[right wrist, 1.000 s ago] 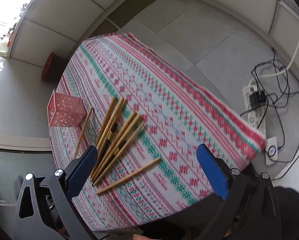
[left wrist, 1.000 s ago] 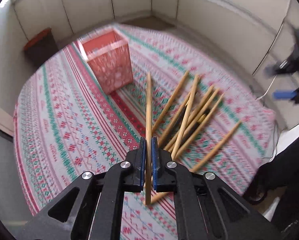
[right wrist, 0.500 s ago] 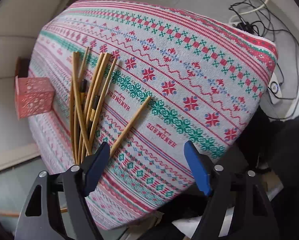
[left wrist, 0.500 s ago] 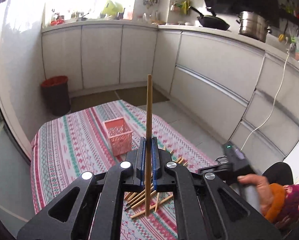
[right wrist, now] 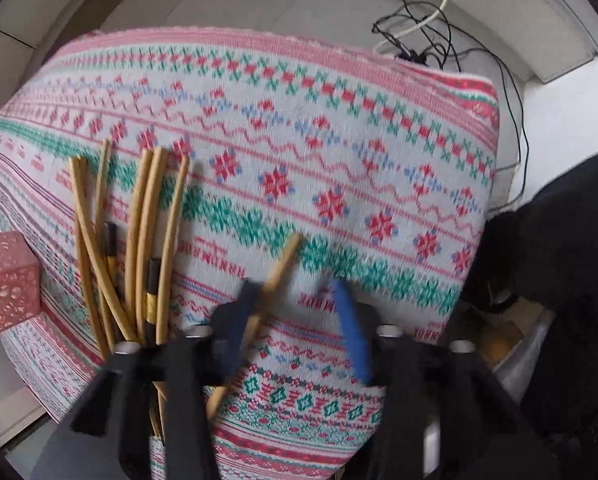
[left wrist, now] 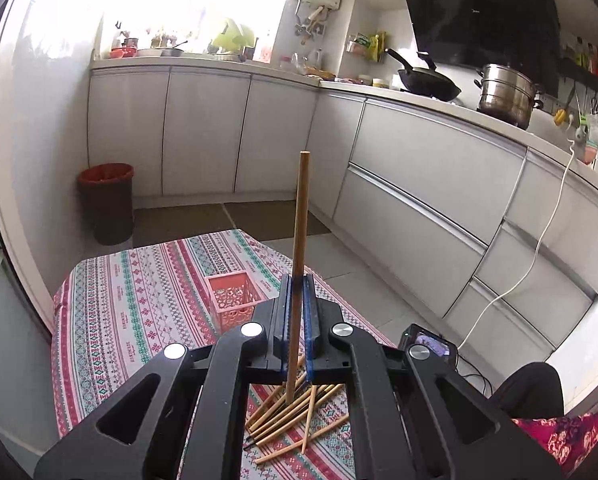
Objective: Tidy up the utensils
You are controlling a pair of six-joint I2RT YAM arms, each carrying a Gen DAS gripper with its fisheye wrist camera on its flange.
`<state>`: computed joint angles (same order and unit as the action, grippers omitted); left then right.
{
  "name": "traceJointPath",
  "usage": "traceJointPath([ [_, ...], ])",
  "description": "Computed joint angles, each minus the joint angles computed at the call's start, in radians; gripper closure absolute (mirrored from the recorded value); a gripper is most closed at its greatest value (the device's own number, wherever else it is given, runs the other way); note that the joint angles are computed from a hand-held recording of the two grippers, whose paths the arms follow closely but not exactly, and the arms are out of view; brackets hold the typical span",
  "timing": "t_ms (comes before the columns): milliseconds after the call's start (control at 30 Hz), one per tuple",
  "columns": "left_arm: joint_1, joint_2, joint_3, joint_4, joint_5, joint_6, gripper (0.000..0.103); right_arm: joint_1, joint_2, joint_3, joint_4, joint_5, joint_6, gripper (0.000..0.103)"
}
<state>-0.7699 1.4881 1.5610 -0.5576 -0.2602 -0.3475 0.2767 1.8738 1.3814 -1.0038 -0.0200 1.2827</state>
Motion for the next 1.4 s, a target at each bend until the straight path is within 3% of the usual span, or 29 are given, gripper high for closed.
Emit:
traceJointPath([
  [133,-0.002,0.016,0.023,-0.015,-0.016,-0.006,0.099,-0.092,-0.11,-0.14,0.145,-0.088,-0.054,0.093],
  [233,-0.013,0.033,0.046,-0.026,-0.051,-0.016,0.099,-0.149,-0.196,-0.238,0.243,-0.157,-0.131,0.098],
  [367,-0.027,0.052,0.084,-0.038,-0.087,-0.018,0.099,-0.176,-0.308,-0.266,0.237,-0.219,-0.264,0.098],
  [633,-0.036,0.116,0.198,-0.053,-0.165,-0.033,0.099,-0.196,-0.506,-0.074,0.113,-0.255,-0.517,0.098],
  [900,-0.006,0.21,0.38,-0.085,-0.188,-0.023,0.099,-0.278,-0.455,0.286,0.093,-0.283,-0.653,0.098],
  [1033,0.063,0.268,0.449,-0.244,-0.085,-0.112,0.093,-0.297,-0.384,0.399,0.107,-0.318,-0.679,0.098],
  [1100,0.152,0.364,0.502,-0.449,0.126,-0.238,0.051,-0.306,-0.352,0.43,0.121,-0.35,-0.691,0.098],
  [1200,0.184,0.517,0.501,-0.647,0.223,-0.226,0.053,-0.316,-0.334,0.418,0.168,-0.389,-0.703,0.098],
  [1300,0.181,0.615,0.461,-0.699,0.232,-0.194,0.053,-0.326,-0.316,0.385,0.215,-0.42,-0.697,0.098],
  [1400,0.196,0.683,0.467,-0.695,0.231,-0.193,0.053,-0.336,-0.266,0.411,0.188,-0.455,-0.718,0.098],
])
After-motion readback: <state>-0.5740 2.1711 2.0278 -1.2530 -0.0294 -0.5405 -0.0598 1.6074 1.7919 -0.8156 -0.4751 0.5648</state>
